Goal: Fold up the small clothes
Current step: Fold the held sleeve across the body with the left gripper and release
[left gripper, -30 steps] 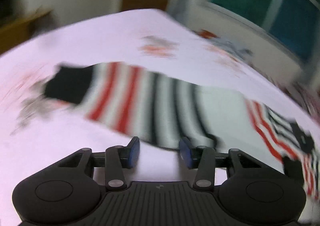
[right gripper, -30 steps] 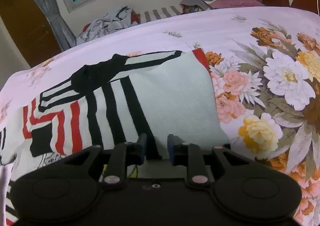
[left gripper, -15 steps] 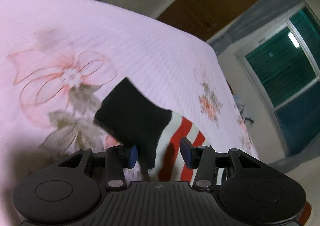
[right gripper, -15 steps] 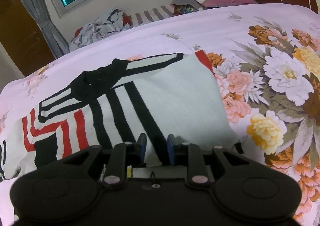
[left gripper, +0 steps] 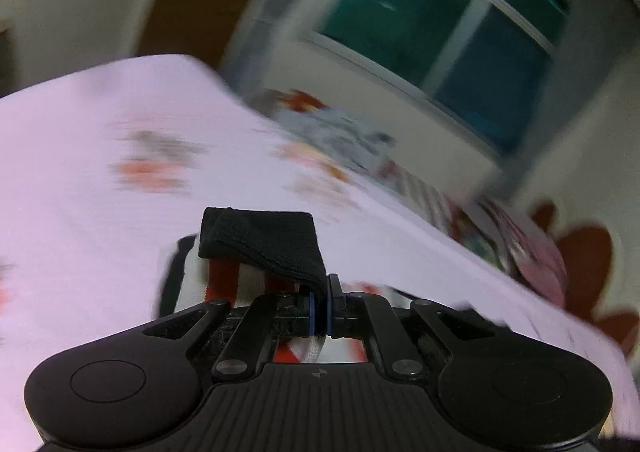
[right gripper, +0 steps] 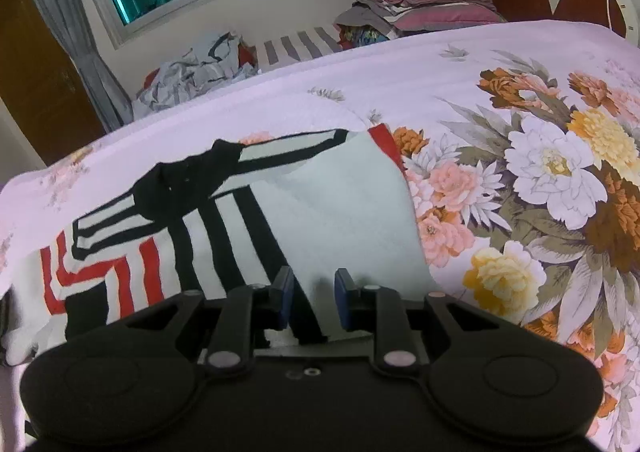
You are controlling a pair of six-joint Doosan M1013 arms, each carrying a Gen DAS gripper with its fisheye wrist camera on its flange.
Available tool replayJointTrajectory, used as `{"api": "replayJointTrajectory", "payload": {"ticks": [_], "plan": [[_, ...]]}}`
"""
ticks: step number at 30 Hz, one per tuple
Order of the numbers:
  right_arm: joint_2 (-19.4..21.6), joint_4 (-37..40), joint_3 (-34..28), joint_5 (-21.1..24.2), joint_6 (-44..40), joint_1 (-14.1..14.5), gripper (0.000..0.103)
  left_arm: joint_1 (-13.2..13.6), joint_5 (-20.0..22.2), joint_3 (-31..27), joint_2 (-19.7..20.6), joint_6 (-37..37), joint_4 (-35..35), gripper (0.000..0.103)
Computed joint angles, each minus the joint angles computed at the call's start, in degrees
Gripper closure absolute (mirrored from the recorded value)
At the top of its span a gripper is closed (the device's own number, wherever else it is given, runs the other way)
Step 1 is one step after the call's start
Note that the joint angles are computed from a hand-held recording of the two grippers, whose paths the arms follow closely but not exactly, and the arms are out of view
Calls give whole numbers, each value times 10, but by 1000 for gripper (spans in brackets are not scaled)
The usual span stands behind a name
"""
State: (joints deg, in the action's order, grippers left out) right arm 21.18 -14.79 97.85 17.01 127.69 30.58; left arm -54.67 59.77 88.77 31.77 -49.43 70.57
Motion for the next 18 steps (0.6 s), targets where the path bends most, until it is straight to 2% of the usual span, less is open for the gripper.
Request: {"api": "replayJointTrajectory", "payload": {"ticks": [5,10,15,18], "plan": [[-2,80,5,-18,-76,-12,80,9,-47,-107,51,161,-39,99],[-6,180,14,-33,-168,-25,80,20,-87,-217,108,332,-125,99],[-8,271,21,-39,-252,-41,80,2,-63,-318,157,463,-198,99],[-9,326,25,-40,-304,-49,80,-1,-61,-356,180,515,-228,99]]}}
